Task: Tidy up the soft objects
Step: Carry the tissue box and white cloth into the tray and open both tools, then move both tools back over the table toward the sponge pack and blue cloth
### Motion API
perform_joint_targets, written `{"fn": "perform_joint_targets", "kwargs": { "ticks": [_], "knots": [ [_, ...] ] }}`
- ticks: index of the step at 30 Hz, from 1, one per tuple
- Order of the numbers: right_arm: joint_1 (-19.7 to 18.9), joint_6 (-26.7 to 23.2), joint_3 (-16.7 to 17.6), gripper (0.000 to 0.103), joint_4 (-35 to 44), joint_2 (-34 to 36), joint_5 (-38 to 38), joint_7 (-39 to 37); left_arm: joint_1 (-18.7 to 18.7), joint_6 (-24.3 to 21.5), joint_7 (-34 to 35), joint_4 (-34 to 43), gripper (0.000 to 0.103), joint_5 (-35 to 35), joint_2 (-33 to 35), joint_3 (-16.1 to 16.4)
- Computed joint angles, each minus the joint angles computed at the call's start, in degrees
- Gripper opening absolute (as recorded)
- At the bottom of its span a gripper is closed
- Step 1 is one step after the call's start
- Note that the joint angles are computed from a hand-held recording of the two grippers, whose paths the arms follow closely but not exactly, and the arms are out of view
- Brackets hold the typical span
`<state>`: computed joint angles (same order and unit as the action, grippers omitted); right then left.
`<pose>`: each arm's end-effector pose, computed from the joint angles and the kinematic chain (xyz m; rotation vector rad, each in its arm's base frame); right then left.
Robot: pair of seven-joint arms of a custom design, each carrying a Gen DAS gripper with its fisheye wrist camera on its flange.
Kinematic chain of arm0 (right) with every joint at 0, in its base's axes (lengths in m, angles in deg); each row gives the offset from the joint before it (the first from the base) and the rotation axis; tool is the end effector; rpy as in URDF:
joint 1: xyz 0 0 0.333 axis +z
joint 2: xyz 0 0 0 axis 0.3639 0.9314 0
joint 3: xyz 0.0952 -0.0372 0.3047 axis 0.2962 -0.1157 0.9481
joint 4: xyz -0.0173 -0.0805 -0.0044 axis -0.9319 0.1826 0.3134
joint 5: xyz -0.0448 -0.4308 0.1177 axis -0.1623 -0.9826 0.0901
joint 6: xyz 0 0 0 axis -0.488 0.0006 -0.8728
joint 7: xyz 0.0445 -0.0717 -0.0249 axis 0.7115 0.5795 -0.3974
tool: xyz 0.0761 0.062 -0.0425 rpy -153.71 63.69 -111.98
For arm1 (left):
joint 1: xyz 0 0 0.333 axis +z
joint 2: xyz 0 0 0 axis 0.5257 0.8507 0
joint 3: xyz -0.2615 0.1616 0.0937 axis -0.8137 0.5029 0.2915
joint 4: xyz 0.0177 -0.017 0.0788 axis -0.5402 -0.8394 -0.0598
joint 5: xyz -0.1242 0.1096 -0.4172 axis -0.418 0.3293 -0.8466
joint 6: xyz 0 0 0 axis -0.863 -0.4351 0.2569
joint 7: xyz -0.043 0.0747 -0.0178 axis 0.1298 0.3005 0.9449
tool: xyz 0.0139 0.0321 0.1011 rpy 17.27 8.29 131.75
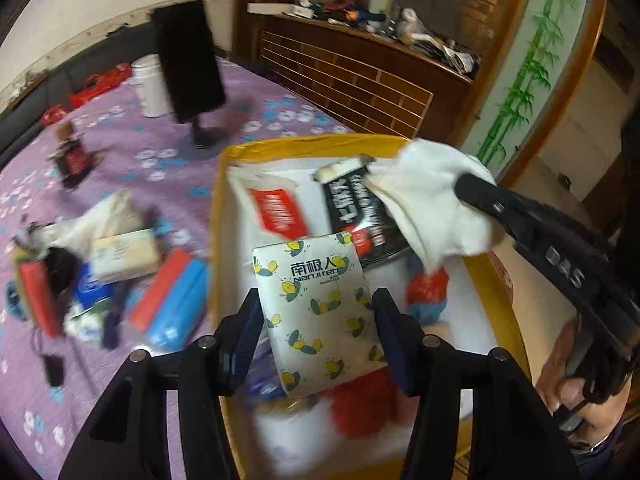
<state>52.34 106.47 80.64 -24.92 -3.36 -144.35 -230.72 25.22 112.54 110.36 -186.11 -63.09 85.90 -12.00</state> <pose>0.5910 0.3850 0.3995 -1.4044 1.9061 -0.7249 0.6487 -0.2383 0.4017 -1.3982 2.4971 -0.9046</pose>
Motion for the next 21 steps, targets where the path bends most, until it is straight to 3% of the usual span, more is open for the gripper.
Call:
{"fn": "perform_joint_targets", "kwargs": {
  "ticks": [4,10,12,16,21],
  "knots": [
    [-1.61,-0.92,-0.07,0.01,2.24,2.71,6.52,-6.91,-1.34,-1.35,-2.04,2.85,0.054,2.97,3.35,-0.07],
    [-1.41,0.07,-1.64,0.012,2.95,4.48,11.89,-11.05,-1.34,-2.37,-3.54,4.71,0.054,5.89,6.12,-0.85],
    [-0.52,-0.92,-2.25,0.019,2.91,4.19,11.67,-10.67,-0.88,-1.95,-2.91,4.64,0.054,5.25,6.24,-1.38],
    [0.83,-2.42,-2.99,0.054,2.53,3.09,8.77,-8.04,0.17,-2.25,-0.91,4.44,0.063,2.85,5.82,-2.39],
    [1.43,-3.1,-2.23,0.057,0.65,0.08,1.93,-1.1,0.83,-1.48,1.57,2.85,0.066,-0.07,3.87,-2.83]
  ]
}}
